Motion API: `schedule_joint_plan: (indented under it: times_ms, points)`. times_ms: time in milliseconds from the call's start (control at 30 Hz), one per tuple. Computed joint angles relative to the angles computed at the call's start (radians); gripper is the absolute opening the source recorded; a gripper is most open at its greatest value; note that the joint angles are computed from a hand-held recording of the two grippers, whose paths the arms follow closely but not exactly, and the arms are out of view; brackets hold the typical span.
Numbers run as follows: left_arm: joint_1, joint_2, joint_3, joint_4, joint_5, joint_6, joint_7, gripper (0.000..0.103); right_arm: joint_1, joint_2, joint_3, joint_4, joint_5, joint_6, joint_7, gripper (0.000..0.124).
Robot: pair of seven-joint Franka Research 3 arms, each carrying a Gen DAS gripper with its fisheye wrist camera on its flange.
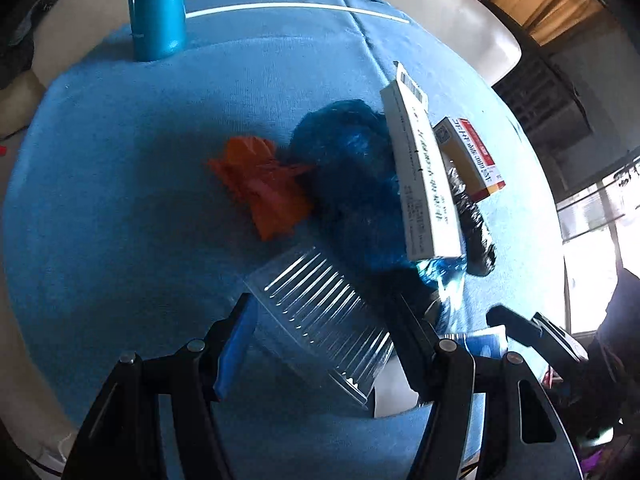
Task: Collect trash
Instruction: 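Grasp blue-and-white box with right gripper while left gripper moves to clear tray, then close left gripper on clear plastic tray while right gripper holds the box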
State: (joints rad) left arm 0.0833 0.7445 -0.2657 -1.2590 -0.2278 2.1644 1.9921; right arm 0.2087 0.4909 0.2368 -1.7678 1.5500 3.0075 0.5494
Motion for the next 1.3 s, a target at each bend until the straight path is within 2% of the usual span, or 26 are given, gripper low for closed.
schedule_joint_plan:
  times_ms: [67, 133, 233, 367, 467, 533, 567, 667, 733, 800, 833, 967, 1067, 1200, 1300]
  points:
    - [0.002, 0.017, 0.005, 0.040, 0.016, -0.039, 0.015, 0.067, 0.016, -0.006, -0.006, -0.014, -0.069, -0.011, 0.048, 0.068]
    - [0.014, 0.044, 0.006, 0.100, 0.026, -0.122, 0.050, 0.067, 0.031, -0.011, -0.009, -0.030, -0.164, -0.023, 0.115, 0.068]
    - [0.049, 0.062, -0.008, 0.155, 0.000, -0.205, 0.117, 0.072, 0.040, -0.022, 0.005, -0.055, -0.262, -0.035, 0.179, 0.068]
    - [0.065, 0.025, 0.011, 0.138, 0.017, -0.213, 0.212, 0.072, 0.069, -0.024, 0.005, -0.069, -0.398, -0.017, 0.269, 0.068]
    - [0.074, -0.014, 0.030, 0.077, 0.032, -0.173, 0.258, 0.072, 0.175, -0.010, -0.092, -0.070, -0.611, 0.023, 0.469, 0.068]
    - [0.087, -0.047, 0.041, 0.019, 0.037, -0.144, 0.280, 0.072, 0.267, 0.013, -0.194, -0.051, -0.756, 0.014, 0.622, 0.067]
    - [0.100, -0.057, 0.043, 0.002, 0.031, -0.143, 0.292, 0.072, 0.293, 0.024, -0.224, -0.042, -0.801, 0.012, 0.670, 0.065]
    - [0.116, -0.073, 0.048, -0.030, 0.012, -0.135, 0.290, 0.072, 0.337, 0.059, -0.276, -0.013, -0.900, -0.001, 0.769, 0.041]
    - [0.125, -0.076, 0.047, -0.033, -0.006, -0.139, 0.282, 0.072, 0.373, 0.065, -0.304, -0.020, -0.950, 0.045, 0.818, 0.039]
    - [0.133, -0.082, 0.046, -0.037, -0.024, -0.139, 0.269, 0.072, 0.476, 0.062, -0.417, -0.047, -1.024, 0.076, 0.926, 0.039]
    - [0.134, -0.082, 0.046, -0.034, -0.034, -0.137, 0.258, 0.072, 0.516, 0.058, -0.460, -0.065, -1.046, 0.101, 0.970, 0.039]
    - [0.108, -0.093, 0.045, -0.044, -0.040, -0.067, 0.207, 0.072, 0.607, 0.024, -0.557, -0.152, -1.087, 0.170, 1.088, 0.039]
    - [0.077, -0.107, 0.046, -0.076, -0.027, -0.009, 0.158, 0.072, 0.724, -0.017, -0.673, -0.245, -1.099, 0.219, 1.186, 0.039]
    - [0.025, -0.109, 0.072, -0.118, 0.049, 0.097, 0.070, 0.072, 0.883, -0.052, -0.831, -0.348, -1.097, 0.268, 1.279, 0.039]
    - [-0.006, -0.105, 0.095, -0.144, 0.120, 0.155, -0.016, 0.072, 0.990, -0.078, -0.924, -0.422, -1.025, 0.315, 1.285, 0.039]
